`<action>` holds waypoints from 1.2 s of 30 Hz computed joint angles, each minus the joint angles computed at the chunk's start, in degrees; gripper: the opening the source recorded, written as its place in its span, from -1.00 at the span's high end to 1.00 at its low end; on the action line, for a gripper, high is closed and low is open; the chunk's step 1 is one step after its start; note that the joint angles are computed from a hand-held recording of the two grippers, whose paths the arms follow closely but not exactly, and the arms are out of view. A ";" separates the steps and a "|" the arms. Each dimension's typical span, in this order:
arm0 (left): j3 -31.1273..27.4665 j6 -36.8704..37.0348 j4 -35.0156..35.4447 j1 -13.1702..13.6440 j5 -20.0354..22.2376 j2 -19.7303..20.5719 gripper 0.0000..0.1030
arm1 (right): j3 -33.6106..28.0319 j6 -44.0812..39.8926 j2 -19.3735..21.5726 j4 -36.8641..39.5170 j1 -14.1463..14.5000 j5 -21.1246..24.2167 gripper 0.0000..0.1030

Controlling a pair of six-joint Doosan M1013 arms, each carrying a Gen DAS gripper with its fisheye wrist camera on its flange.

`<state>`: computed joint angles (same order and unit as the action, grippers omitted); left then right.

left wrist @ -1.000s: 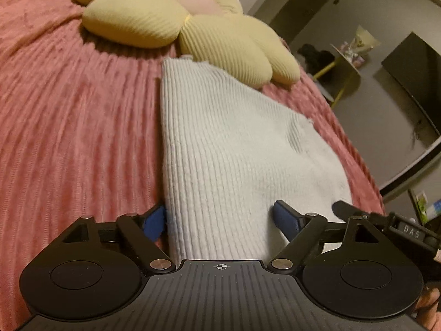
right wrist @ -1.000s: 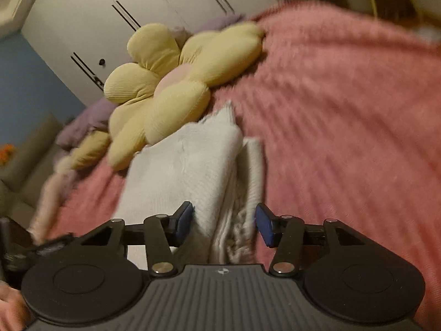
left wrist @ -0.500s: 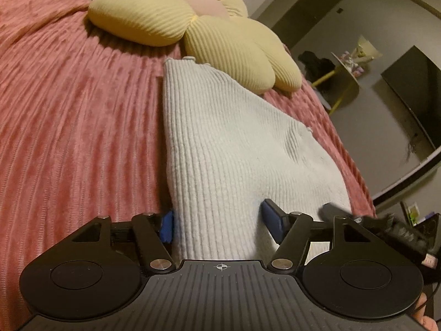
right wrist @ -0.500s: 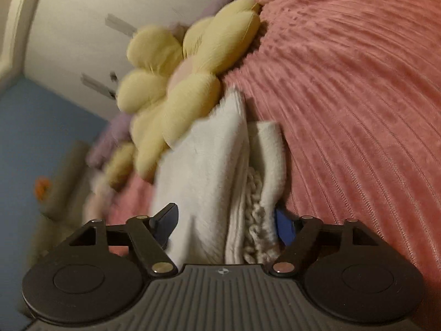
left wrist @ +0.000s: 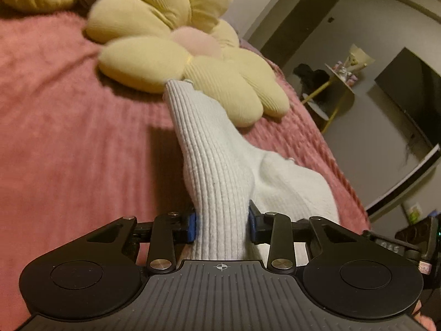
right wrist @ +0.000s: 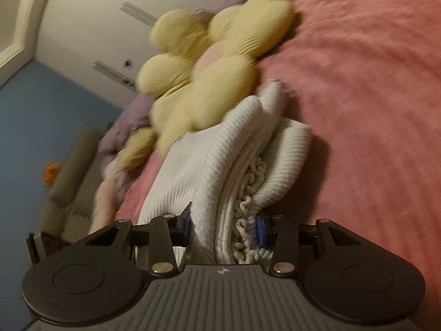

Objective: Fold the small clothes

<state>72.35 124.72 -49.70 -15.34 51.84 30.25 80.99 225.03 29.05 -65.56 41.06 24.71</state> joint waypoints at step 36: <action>20.92 -0.69 8.87 2.59 -20.19 -13.66 -0.76 | -14.96 -29.64 6.17 14.45 10.68 30.71 0.24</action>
